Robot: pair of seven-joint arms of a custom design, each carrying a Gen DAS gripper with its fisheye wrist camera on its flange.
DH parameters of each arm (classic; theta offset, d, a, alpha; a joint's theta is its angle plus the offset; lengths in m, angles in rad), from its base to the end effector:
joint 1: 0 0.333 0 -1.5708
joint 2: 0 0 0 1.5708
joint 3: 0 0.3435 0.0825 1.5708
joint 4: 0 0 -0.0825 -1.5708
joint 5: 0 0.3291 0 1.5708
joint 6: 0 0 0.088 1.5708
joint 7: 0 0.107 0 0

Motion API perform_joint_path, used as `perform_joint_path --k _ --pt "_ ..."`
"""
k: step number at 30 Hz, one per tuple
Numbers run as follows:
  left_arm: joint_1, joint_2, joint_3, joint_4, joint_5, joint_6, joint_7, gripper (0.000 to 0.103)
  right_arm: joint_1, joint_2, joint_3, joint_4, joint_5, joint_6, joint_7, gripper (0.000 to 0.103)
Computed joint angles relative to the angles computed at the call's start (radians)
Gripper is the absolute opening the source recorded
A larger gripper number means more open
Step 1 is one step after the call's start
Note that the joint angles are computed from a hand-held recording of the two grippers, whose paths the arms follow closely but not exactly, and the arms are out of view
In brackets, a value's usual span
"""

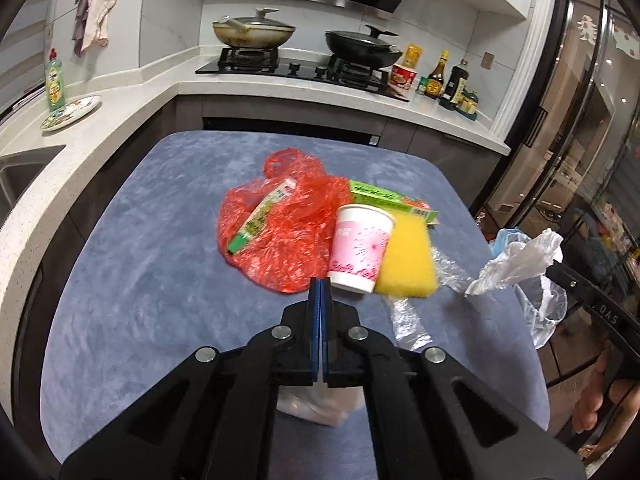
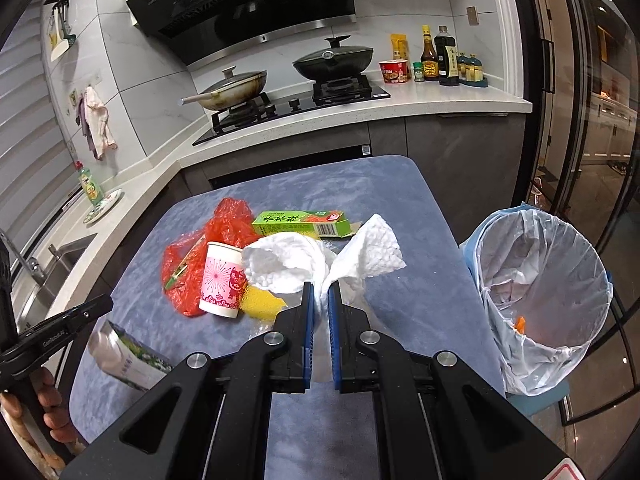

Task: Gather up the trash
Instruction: 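Lift the milk carton with the left tool while the right tool lifts the tissue, then carry carton and tissue over the bin and open both tools to drop them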

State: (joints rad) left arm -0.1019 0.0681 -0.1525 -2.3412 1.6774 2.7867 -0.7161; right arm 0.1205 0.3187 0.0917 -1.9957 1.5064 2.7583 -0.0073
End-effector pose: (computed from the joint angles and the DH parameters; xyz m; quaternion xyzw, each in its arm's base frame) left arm 0.4446 -0.1615 0.3808 -0.7866 0.4681 -0.2920 0.2774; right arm 0.5794 0.0781 0.3833 -0.7623 0.4855 -0.1122 0.4130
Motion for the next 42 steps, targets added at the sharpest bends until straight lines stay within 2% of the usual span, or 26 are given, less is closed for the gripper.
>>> perform_joint_path --k 2,4,6,8,9,11,19,24,34,39,42 --pt "-0.007 0.009 -0.004 0.009 -0.034 -0.014 0.049 0.0 -0.004 0.003 -0.004 0.005 -0.007 -0.002 0.015 0.007" --pt "-0.012 0.006 -0.006 0.009 -0.042 -0.022 0.048 0.003 -0.009 0.003 -0.006 0.006 -0.009 -0.006 0.025 0.007" --pt "-0.012 -0.007 -0.005 0.002 -0.018 0.001 0.018 0.012 -0.014 0.001 -0.007 0.002 -0.01 -0.008 0.023 0.007" --pt "-0.022 -0.036 -0.014 -0.022 -0.047 -0.034 0.02 0.06 -0.017 0.002 -0.009 -0.002 -0.017 -0.011 0.028 0.007" --pt "-0.032 -0.052 -0.022 -0.036 -0.05 -0.072 0.005 0.066 -0.018 0.003 -0.01 -0.003 -0.02 -0.011 0.031 0.007" --pt "-0.045 -0.071 -0.033 -0.059 -0.054 -0.104 0.0 0.072 -0.022 0.002 -0.009 -0.007 -0.02 -0.016 0.03 0.007" --pt "-0.058 0.015 -0.031 -0.065 -0.085 -0.092 0.005 0.072 -0.019 0.0 -0.009 -0.02 -0.028 -0.022 0.039 0.007" --pt "-0.054 0.064 -0.018 -0.041 -0.049 -0.058 -0.017 0.051 -0.017 -0.007 -0.009 -0.028 -0.028 -0.018 0.032 0.007" --pt "-0.061 0.042 -0.022 -0.01 -0.066 -0.032 0.033 0.05 -0.033 0.005 -0.019 -0.006 -0.013 -0.007 0.039 0.007" --pt "-0.07 0.078 -0.025 0.095 -0.033 0.016 0.071 0.05 -0.066 0.025 -0.032 0.037 0.011 0.004 0.052 0.007" --pt "-0.072 0.14 -0.022 0.201 -0.009 0.073 0.086 0.05 -0.091 0.042 -0.042 0.07 0.011 0.016 0.071 0.007"
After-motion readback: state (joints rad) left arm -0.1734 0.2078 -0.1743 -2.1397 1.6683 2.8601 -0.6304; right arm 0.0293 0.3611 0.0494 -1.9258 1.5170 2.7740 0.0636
